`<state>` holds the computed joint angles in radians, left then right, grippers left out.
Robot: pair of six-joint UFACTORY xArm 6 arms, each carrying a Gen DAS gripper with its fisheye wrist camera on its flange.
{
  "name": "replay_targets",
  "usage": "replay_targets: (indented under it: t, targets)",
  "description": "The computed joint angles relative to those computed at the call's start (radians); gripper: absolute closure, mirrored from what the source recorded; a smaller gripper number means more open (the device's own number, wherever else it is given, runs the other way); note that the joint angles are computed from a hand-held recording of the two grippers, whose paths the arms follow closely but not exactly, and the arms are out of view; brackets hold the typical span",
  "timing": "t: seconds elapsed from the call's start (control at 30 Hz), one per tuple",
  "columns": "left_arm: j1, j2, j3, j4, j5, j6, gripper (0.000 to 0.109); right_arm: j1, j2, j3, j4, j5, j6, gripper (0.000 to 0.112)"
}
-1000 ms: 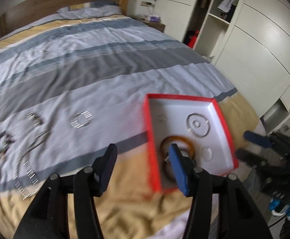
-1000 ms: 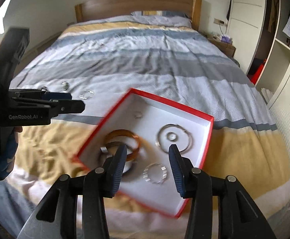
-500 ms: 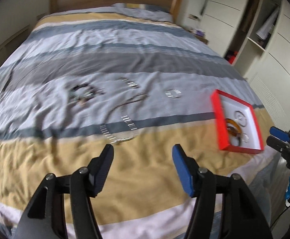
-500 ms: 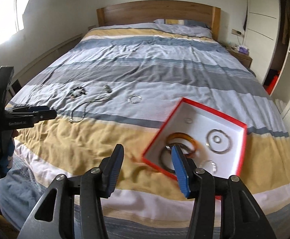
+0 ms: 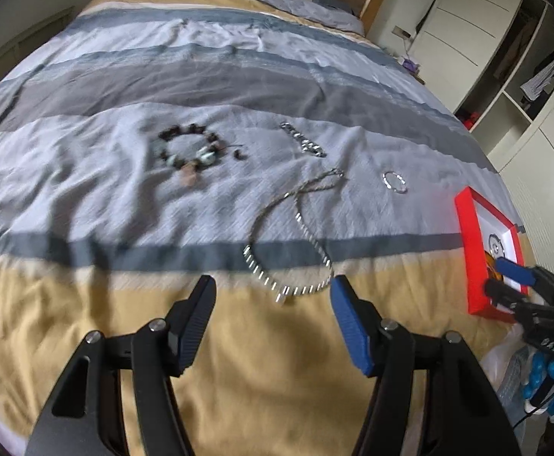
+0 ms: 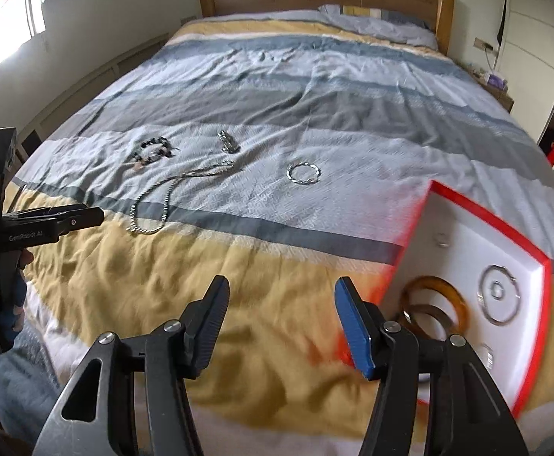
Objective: Organize jewelry
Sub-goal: 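Withdraw both tools from the box toward the silver chain necklace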
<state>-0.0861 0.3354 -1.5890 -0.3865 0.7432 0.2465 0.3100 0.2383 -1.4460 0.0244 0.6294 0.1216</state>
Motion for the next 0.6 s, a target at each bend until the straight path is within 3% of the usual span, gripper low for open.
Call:
replay_targets:
  t: [0.33, 0.6]
  targets:
    - [-0.037, 0.318, -0.403, 0.071, 0.087, -0.009, 0.048, -0.018, 0.303, -0.343, 0.018, 0.070, 0.017, 0.049]
    - [-0.061, 0.411, -0.493, 0.164, 0.063, -0.040, 0.048, -0.035, 0.544, -0.672, -0.001, 0.156, 0.075, 0.046]
